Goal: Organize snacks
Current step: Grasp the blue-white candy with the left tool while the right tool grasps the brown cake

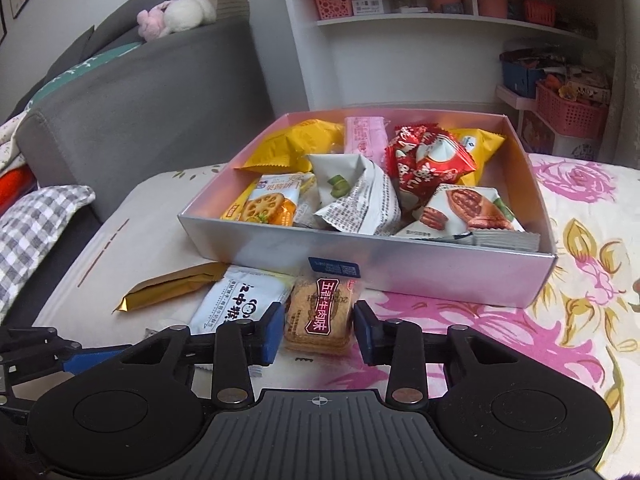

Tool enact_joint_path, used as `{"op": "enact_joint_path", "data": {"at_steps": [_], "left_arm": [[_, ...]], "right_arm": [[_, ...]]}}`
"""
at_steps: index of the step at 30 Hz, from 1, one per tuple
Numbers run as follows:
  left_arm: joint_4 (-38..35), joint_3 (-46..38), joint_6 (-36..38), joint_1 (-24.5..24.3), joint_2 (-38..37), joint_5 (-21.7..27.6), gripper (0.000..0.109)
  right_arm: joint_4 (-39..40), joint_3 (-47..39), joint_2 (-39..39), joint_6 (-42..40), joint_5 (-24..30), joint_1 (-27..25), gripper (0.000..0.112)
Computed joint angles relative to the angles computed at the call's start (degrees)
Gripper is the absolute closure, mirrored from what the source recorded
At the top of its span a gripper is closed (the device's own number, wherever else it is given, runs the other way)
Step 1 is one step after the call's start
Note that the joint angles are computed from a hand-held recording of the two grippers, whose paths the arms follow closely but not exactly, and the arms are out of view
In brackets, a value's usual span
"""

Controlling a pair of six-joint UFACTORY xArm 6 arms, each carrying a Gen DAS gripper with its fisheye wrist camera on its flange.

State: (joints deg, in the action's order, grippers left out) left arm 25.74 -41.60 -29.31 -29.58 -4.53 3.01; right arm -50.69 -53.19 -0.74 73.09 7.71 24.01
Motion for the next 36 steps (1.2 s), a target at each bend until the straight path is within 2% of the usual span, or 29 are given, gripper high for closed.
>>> {"op": "enact_joint_path", "data": {"at_steps": [5, 9, 14, 16, 18, 22, 23, 27, 29, 32, 36], "left_arm": [[2.45, 1.21, -2.11, 0.18, -1.03, -0.56, 0.073], [6.78, 1.43, -6.67, 0.73, -1.17, -1.12, 0.073], [17.74, -0.46, -18.55, 1.43, -0.23, -0.16, 0.072], [18.72, -0.96, -20.9, 1.3, -0.04, 0.47, 0.071], [18.89, -1.23, -22.49, 1.09, -0.04, 1.23, 0.071], [20.04, -2.1, -25.58, 0.06, -0.22, 4.32, 0.073], [19.88, -2.4, -25.83, -0.25, -0.2, 5.14, 0.073], [14.53, -2.87, -23.41, -1.15, -0.37, 6.67, 0.076], [10.34, -2.87, -20.56, -1.57, -0.46, 7.17, 0.076], [5.94, -2.61, -17.35, -1.9, -0.8, 7.0, 0.076], [1.84, -1.71, -14.35, -2.13, -2.32, 5.33, 0.077]], "right_arm": [[4.41, 3.68, -3.62, -6.07, 0.96, -0.35, 0.079], [6.51, 8.21, -7.55, -8.99, -0.68, -1.66, 0.079], [3.01, 11.35, -10.87, -7.97, 0.31, -2.32, 0.073], [2.48, 11.65, -11.2, -8.11, 0.79, -2.19, 0.07], [1.32, 11.39, -11.07, -7.67, 1.37, -2.06, 0.062], [-0.31, 10.19, -9.97, -6.32, 2.38, -1.51, 0.062], [-0.48, 9.94, -9.65, -6.02, 2.14, -1.48, 0.062], [-3.56, 8.38, -8.42, -4.84, 4.11, -0.52, 0.077], [-3.67, 7.93, -8.27, -5.64, 4.92, -0.17, 0.078], [0.2, 8.45, -8.64, -8.84, 4.32, -0.21, 0.078], [10.69, 10.53, -10.34, -15.69, 1.87, -0.67, 0.078]]}}
